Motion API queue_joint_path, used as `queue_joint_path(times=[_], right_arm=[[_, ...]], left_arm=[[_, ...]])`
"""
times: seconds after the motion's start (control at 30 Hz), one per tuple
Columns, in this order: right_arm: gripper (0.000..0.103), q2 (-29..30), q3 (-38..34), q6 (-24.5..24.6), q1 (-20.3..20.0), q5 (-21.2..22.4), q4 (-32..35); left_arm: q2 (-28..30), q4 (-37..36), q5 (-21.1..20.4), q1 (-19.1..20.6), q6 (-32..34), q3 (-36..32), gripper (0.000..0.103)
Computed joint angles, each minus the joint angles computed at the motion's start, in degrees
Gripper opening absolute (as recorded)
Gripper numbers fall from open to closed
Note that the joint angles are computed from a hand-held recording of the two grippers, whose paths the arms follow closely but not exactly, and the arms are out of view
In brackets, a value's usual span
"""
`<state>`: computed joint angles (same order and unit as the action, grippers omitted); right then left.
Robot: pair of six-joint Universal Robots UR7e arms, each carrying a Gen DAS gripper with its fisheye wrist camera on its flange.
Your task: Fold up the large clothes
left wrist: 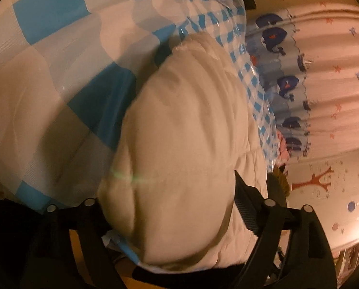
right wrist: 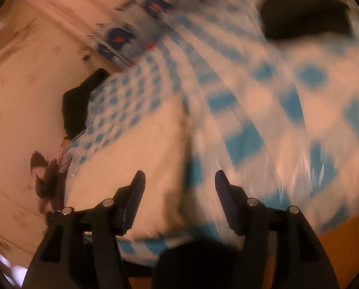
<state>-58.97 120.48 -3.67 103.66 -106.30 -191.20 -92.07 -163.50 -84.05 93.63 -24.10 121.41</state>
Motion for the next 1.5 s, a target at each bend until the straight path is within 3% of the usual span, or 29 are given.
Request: queue_joint_path(times=[0.07,0.1,0.17,0.23,0.27,0.37,0.43,0.5,0.63,0.67,0.73,0.77,0.83,1.0,1.1,1.17,1.23,1.27,1.33,1.43,1.5], right_arm=[[0.075,4.68,-5.46,-5.82,4.44,-5.26,4.80],[0.081,8.28,-9.63,-7.50,6.39,-10.64,10.80],[0.082,15.72,-16.24,-9.17,7.35,-21.19,22.59],[0.082,18.16,-18.02,-8.04,7.14,-25.61,26.96],[0.082,16.79,-17.42,-6.83,8.02,-24.74,25.55],[0.082,16.10,-15.64,-11.18,11.23,-24.02,14.46],[0.096,19.53,-18.76,-17.14,14.14,-24.57,6.29],[0.096,25.53,-25.54,-22.86,15.85,-24.48,1.51],[0.096,35.01,-37.63,-22.64,14.50,-23.78,7.04],[0.096,37.41,-40.39,-20.58,13.51,-24.56,11.37],[0.097,41.43,-44.26,-18.60,11.45,-26.57,18.21],[0.097,41.71,-43.95,-18.46,10.80,-25.79,18.03],[0.097,39.83,-42.12,-16.46,10.73,-25.19,18.90],[0.097,36.47,-35.57,-19.85,13.44,-23.60,8.55],[0.097,39.60,-36.91,-21.38,12.68,-26.61,11.50],[0.097,40.12,-36.99,-22.24,12.37,-26.41,10.50],[0.097,38.04,-36.94,-18.65,12.58,-23.80,13.89],[0.097,37.34,-37.06,-19.34,13.12,-21.90,11.99],[0.097,38.81,-40.50,-22.07,14.00,-22.93,10.37],[0.097,44.85,-54.30,-20.45,12.89,-26.79,19.82],[0.097,49.44,-63.31,-16.46,10.85,-28.07,31.81]], left_arm=[[0.43,-1.76,1.82,-1.02,-1.53,0.41,0.082],[0.53,-3.56,2.53,-1.77,-1.19,0.99,0.082],[0.08,-6.42,3.77,-3.33,0.77,2.37,0.074],[-0.67,-6.63,4.46,-3.96,1.90,2.68,0.064],[-0.86,-5.74,3.84,-3.60,2.33,2.30,0.062],[-0.49,-4.62,4.02,-2.77,3.28,1.54,0.062],[0.69,-4.30,4.61,-2.30,2.03,0.91,0.076],[1.73,-6.22,4.29,-1.55,0.67,1.06,0.082],[2.96,-9.10,5.68,-2.73,-1.59,0.95,0.086],[3.03,-9.69,4.80,-2.65,-0.84,0.98,0.081],[2.72,-10.22,5.46,-3.58,1.67,1.13,0.056],[2.81,-10.59,4.52,-3.65,3.03,1.15,0.052],[2.43,-10.80,6.57,-5.13,5.29,1.52,0.042],[2.29,-12.18,7.96,-5.75,7.46,2.03,0.040],[2.40,-13.11,8.46,-5.95,7.98,2.30,0.040],[2.23,-13.63,9.15,-6.60,8.48,2.68,0.040],[1.90,-13.89,10.96,-7.54,9.67,3.09,0.040],[1.79,-13.81,11.18,-7.68,9.97,3.13,0.040],[1.84,-13.90,11.69,-7.77,10.04,3.17,0.040],[1.56,-14.11,12.56,-8.13,10.22,3.56,0.040],[1.28,-13.99,13.07,-8.50,10.22,3.67,0.040]])
